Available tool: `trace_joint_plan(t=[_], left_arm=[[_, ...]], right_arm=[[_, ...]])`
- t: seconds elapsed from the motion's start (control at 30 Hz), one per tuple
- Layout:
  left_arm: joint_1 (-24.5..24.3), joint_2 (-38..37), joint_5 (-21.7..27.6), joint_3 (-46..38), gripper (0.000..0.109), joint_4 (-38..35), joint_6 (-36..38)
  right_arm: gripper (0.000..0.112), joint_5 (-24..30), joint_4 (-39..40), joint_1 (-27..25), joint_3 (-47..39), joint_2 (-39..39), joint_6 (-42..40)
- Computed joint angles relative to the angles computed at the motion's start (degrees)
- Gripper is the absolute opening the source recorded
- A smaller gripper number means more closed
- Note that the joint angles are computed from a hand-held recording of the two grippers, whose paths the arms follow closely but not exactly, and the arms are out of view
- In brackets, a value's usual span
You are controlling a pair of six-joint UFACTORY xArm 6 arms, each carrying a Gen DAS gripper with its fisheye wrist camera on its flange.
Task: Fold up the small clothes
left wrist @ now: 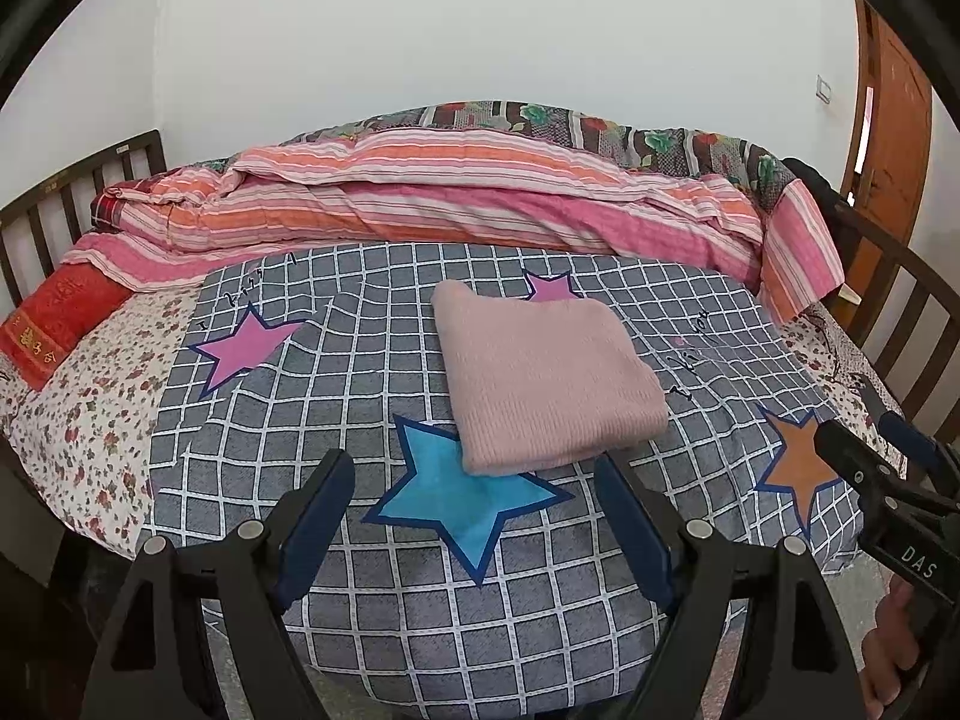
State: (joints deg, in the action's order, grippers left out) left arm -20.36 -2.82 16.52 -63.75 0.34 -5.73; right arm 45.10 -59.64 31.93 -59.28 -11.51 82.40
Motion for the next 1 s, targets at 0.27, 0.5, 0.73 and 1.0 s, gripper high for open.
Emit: trace_joint_plan(t=[0.27, 0.5, 0.73, 1.0], left_arm=[[-0.07, -0.01, -0.16, 0.11, 0.081, 0.6, -0.43], [-0.07, 0.07, -0.34, 0.15, 0.081, -0.66, 0.92], [-0.08, -0.01, -0.22, 0.17, 0.081, -1.07, 1.23], [0.11, 0.12, 0.06, -0.2, 0.081, -2.03, 2.58]], right_arm=[[0.096, 0.0, -0.25, 0.29, -0.07, 0.02, 0.17], [0.096, 0.44, -0.44, 0.8, -0.6, 0.31, 0.11], [0.096, 0.62, -0.37, 1.0, -0.85, 0.49, 0.05], [0.096, 0.62, -0.43, 1.1, -1.16, 0.71, 0.78]])
